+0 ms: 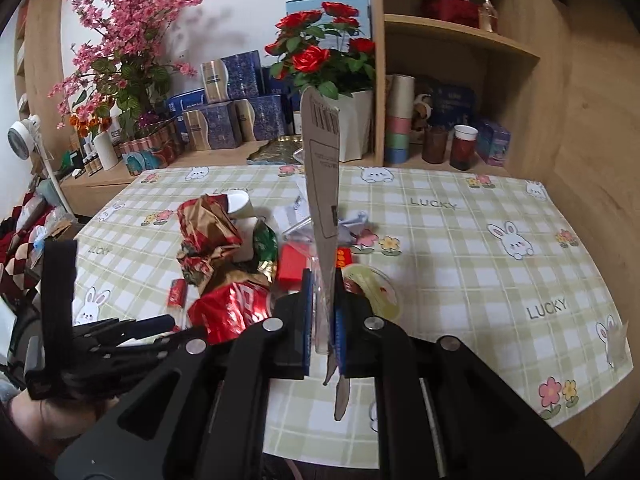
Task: Collect trash
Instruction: 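Grasp the red Coca-Cola can with the left tool while the right tool holds the leaflet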
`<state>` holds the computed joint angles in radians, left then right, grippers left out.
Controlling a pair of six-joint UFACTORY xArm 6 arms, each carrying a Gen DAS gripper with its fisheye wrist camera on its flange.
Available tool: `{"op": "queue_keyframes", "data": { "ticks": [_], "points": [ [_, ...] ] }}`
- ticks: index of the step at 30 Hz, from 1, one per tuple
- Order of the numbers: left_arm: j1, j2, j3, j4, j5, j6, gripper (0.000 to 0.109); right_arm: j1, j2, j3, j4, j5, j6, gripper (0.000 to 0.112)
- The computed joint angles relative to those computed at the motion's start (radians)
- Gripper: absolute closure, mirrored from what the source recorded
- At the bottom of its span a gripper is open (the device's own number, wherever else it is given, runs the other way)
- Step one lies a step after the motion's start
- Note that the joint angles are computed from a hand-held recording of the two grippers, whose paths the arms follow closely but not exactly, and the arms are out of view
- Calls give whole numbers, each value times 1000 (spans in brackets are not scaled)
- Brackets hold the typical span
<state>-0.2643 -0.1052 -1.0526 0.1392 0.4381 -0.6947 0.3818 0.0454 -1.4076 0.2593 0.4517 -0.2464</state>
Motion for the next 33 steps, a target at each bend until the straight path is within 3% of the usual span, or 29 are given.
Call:
{"op": "queue_keyframes", "data": {
  "ticks": [4, 12, 15, 33],
  "points": [
    [-6, 38, -35, 107, 28, -107, 53, -13, -10, 23, 25, -1, -13, 100],
    [-11, 75, -67, 141, 27, -91, 69, -35, -41, 62, 40, -1, -10, 100],
    [-7, 56, -51, 107, 9, -55, 72, -44, -57, 80, 43, -4, -3, 100],
    [13, -165, 59, 213, -5, -99, 74, -49, -149, 163, 58, 7, 19, 100]
  ]
}}
